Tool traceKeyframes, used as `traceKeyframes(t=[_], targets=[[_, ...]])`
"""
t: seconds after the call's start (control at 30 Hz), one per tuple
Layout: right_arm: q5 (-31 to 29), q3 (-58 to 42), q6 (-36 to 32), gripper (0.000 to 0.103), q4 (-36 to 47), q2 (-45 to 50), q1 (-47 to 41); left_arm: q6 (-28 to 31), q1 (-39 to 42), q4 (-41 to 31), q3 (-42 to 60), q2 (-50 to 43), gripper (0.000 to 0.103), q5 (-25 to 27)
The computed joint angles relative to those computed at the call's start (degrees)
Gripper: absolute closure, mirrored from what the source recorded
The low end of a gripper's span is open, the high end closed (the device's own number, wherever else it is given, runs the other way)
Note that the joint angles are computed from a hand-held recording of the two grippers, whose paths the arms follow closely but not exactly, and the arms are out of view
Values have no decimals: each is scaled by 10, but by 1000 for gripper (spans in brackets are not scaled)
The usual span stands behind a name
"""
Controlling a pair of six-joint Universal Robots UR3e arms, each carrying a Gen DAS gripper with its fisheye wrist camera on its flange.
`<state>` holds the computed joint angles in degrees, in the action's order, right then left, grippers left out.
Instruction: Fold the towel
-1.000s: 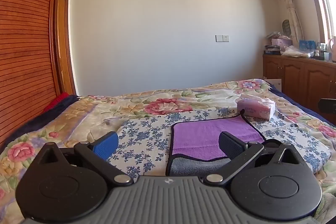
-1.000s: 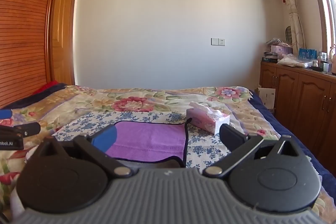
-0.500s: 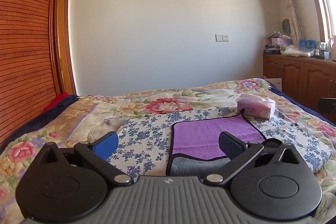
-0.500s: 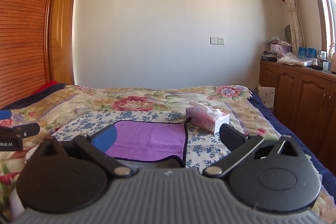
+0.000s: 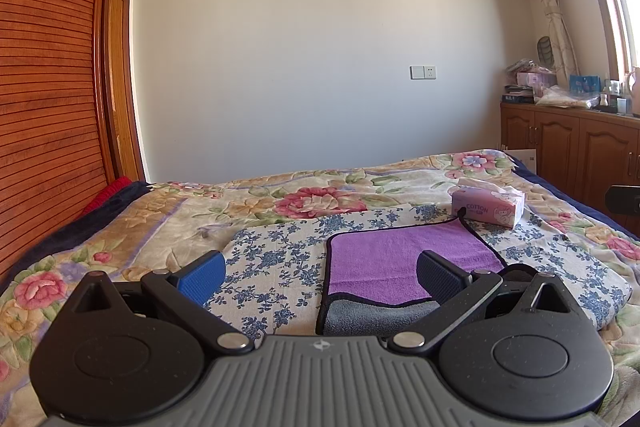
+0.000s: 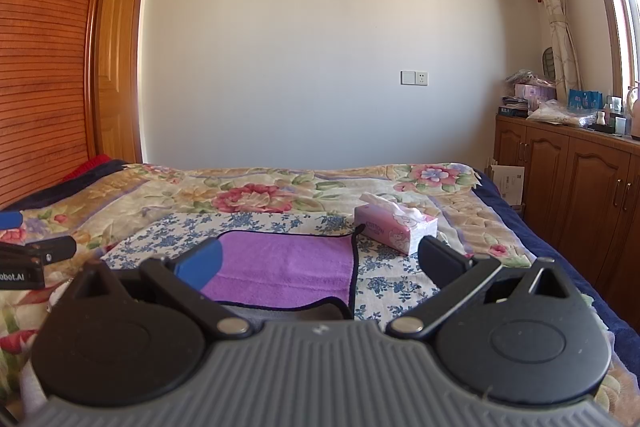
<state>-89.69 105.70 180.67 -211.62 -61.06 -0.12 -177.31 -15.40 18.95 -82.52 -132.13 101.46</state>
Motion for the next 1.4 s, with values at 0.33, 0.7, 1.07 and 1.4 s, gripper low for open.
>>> traceKeyframes(t=[0.33,0.7,1.07,1.4], targets=[[0,1,0,0,0,-1,0,0,0,0,0,0,0,0],[-3,-4,1,0,0,4,2,0,1,-3,3,0,0,0],[-2,-3,1,0,-1,3,1,0,2,-5,-3,7,0,0],[-2,-3,2,0,0,2,1,1,0,-4,1,3,0,1]])
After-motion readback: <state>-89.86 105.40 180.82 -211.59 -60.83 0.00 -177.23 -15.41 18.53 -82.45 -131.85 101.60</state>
